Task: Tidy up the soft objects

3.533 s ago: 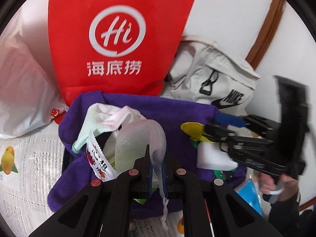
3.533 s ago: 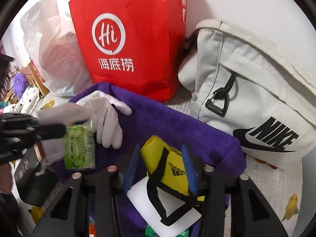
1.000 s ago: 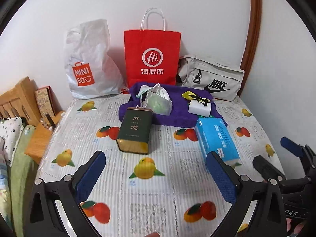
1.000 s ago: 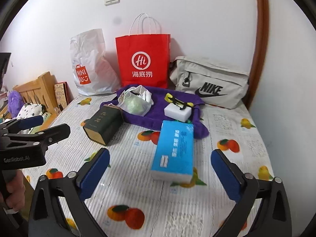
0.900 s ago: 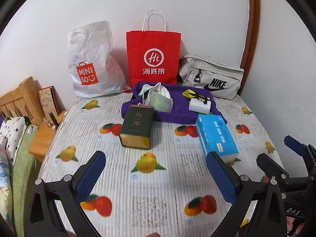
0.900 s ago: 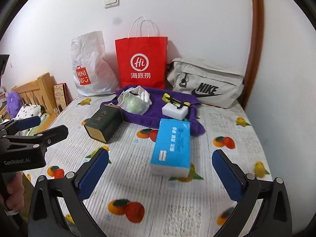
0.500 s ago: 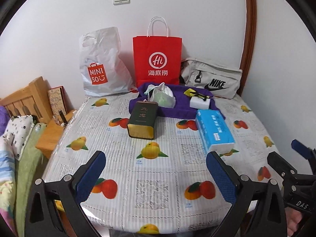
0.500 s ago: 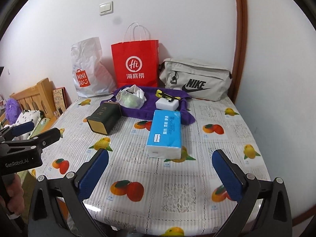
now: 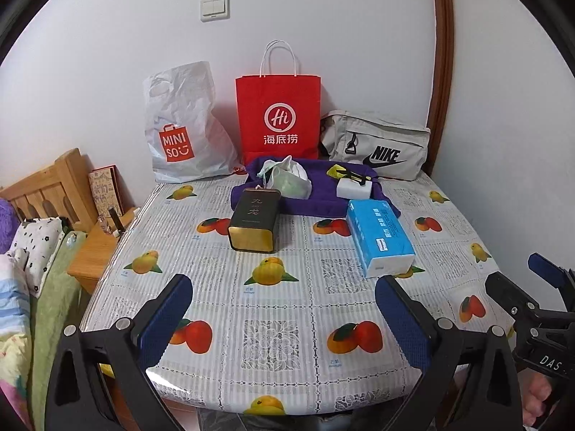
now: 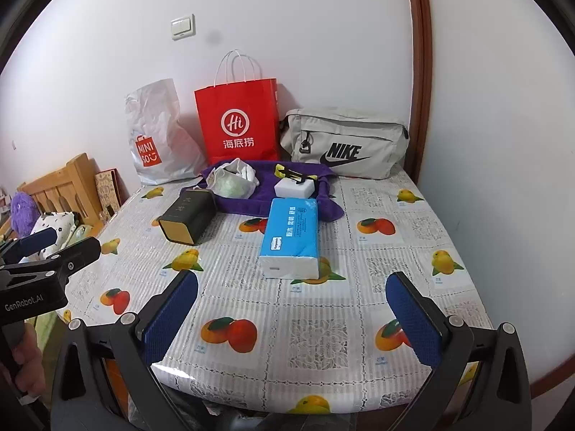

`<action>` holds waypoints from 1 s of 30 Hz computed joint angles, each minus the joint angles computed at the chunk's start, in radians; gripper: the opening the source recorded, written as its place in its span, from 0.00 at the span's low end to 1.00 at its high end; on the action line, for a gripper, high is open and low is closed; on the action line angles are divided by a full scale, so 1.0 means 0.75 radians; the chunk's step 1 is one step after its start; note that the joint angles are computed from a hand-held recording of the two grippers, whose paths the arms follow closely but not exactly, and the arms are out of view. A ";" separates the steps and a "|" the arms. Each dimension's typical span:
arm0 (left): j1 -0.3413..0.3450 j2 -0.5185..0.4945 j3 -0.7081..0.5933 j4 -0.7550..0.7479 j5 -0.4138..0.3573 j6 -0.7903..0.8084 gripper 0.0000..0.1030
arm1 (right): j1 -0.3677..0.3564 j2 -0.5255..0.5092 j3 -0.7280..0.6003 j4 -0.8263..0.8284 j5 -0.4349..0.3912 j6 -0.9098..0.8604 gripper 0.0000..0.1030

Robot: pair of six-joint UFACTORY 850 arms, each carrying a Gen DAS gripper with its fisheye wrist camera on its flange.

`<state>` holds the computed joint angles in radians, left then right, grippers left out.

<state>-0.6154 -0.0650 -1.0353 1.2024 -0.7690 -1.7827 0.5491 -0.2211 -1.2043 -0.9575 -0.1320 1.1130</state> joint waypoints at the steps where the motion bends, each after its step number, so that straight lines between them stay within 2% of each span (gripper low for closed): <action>1: 0.000 0.000 0.000 0.002 0.000 -0.001 1.00 | 0.003 0.002 0.003 -0.035 -0.003 0.037 1.00; 14: 0.001 -0.003 -0.002 -0.004 0.006 0.011 1.00 | 0.010 0.012 0.013 -0.104 -0.015 0.082 1.00; 30: 0.005 0.004 0.006 -0.004 0.011 0.011 1.00 | 0.022 0.004 -0.001 -0.031 -0.034 0.006 1.00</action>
